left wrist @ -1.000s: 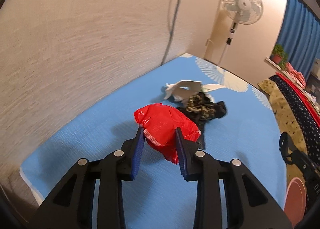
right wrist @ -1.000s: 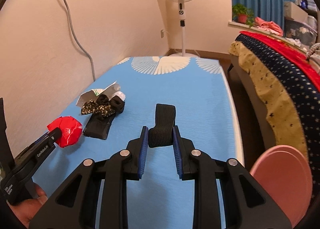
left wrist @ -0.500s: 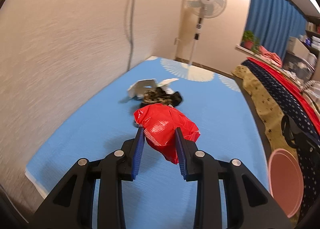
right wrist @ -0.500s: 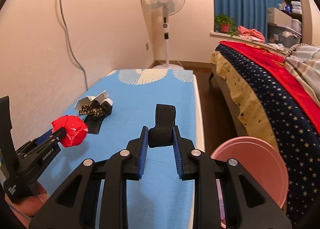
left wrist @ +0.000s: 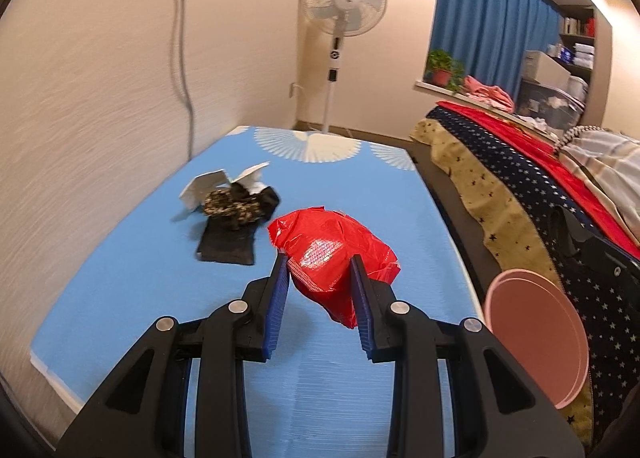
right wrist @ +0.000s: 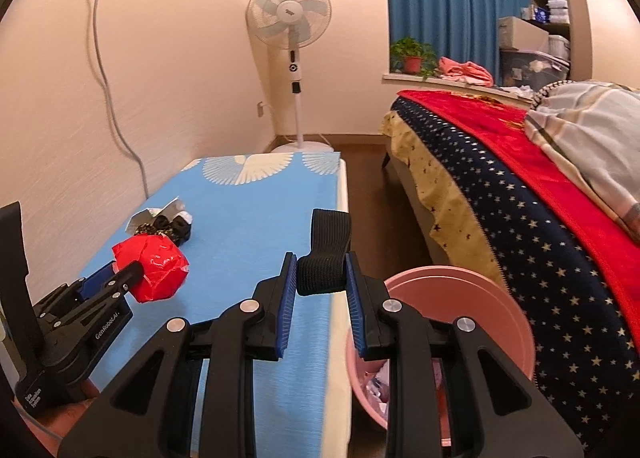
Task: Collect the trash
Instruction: 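Carry the red bag and black strap over the pink bin with both tools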
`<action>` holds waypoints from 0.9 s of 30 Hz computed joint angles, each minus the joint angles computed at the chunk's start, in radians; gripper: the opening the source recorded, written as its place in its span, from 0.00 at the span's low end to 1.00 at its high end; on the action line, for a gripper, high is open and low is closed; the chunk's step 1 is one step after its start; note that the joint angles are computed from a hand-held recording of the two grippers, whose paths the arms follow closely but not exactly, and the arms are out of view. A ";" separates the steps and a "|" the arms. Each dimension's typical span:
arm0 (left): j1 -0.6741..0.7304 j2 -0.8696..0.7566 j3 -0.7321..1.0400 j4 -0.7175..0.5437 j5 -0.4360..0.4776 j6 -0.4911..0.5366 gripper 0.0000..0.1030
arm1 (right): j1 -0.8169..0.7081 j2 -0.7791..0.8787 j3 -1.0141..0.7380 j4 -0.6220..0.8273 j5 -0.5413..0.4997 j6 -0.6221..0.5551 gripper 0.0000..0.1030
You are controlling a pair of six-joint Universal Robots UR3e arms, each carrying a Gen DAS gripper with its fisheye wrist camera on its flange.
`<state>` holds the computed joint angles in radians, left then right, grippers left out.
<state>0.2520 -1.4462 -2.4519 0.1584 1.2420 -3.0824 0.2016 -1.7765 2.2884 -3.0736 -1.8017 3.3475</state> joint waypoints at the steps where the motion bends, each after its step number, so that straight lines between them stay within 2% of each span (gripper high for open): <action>1: -0.011 -0.006 0.003 0.005 0.002 -0.001 0.30 | -0.004 -0.013 0.006 0.004 -0.003 -0.001 0.24; 16: -0.152 -0.084 0.057 0.056 0.040 -0.033 0.30 | -0.074 -0.118 0.061 0.050 -0.018 -0.019 0.24; 27: -0.206 -0.114 0.074 0.081 0.036 -0.033 0.30 | -0.113 -0.143 0.087 0.053 -0.022 -0.017 0.24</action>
